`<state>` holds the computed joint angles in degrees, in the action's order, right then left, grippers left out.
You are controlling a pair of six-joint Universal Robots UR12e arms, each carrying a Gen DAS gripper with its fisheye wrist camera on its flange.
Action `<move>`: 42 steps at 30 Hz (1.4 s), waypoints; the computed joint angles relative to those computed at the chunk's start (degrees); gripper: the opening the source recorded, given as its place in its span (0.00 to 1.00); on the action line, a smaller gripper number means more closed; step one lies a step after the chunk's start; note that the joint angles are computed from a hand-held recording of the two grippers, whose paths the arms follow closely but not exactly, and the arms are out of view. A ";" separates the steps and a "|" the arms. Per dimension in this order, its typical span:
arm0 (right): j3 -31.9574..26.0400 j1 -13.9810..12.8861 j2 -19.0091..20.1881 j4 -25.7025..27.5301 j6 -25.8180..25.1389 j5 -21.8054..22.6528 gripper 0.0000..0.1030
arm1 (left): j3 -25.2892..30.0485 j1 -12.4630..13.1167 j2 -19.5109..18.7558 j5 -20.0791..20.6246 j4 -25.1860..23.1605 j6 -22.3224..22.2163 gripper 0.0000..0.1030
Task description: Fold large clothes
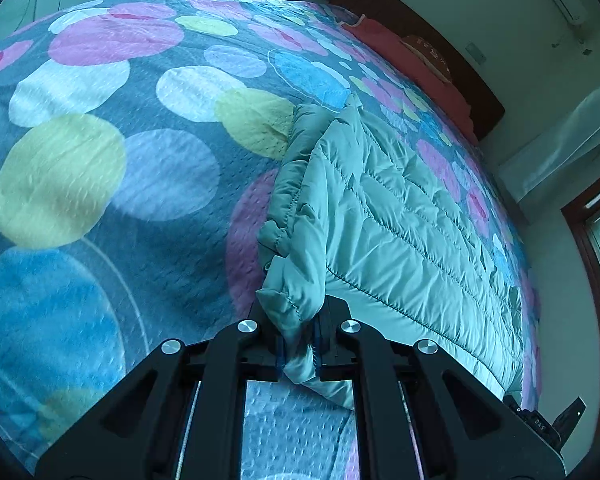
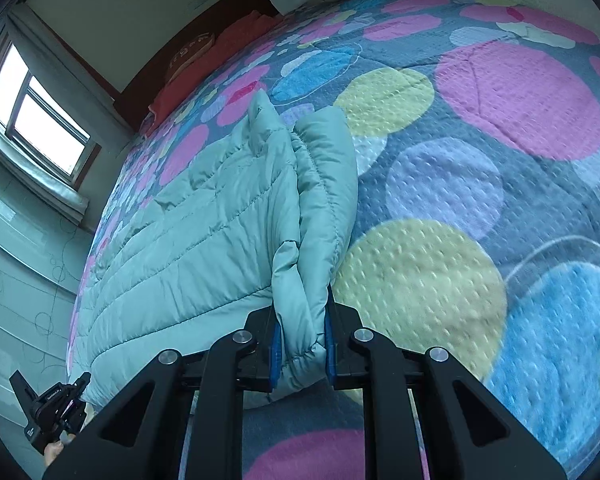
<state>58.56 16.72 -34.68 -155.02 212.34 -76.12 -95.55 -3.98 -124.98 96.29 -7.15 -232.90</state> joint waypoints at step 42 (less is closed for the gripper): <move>16.34 -0.58 -9.20 -4.77 -2.39 -3.64 0.38 | -9.28 -2.76 7.66 7.64 -5.18 0.84 0.47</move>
